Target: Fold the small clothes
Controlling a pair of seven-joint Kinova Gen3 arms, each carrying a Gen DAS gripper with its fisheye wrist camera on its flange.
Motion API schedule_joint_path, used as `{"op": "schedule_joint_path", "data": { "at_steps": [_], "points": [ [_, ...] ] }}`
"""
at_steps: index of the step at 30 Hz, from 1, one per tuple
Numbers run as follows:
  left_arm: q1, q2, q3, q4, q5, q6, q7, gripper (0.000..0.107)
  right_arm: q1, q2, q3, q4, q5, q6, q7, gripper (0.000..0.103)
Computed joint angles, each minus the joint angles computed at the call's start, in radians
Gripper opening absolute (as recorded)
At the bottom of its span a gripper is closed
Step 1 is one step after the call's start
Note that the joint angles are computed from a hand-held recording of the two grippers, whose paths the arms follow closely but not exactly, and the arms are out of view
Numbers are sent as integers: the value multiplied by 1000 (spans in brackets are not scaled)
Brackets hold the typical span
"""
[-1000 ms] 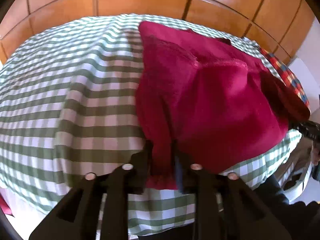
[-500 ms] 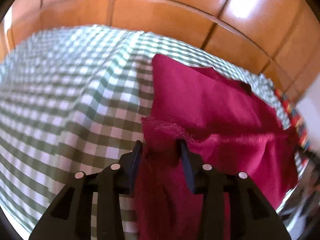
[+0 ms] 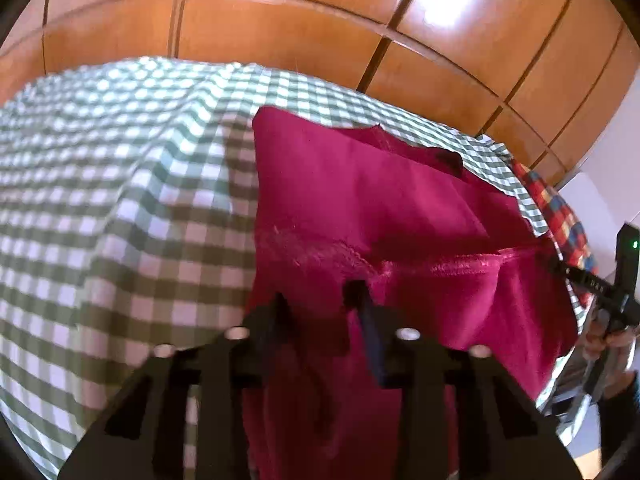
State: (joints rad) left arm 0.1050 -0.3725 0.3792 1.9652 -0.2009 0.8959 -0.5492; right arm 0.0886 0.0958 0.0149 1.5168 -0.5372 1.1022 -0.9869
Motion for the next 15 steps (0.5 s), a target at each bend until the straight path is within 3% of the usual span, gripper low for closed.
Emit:
{"op": "schedule_joint_path", "data": {
  "at_steps": [1, 3, 10, 15],
  "points": [
    [6, 5, -16, -1, 7, -9, -20, 16, -6, -2, -1, 3, 17, -16, -14, 27],
    [6, -2, -13, -5, -1, 2, -22, 11, -18, -15, 0, 10, 63, -43, -44, 8],
    [-14, -100, 13, -2, 5, 14, -10, 9, -32, -122, 23, 70, 103, -74, 80, 6],
    [-56, -156, 29, -30, 27, 14, -33, 9, -31, -148, 75, 23, -14, -19, 140, 6]
  ]
}}
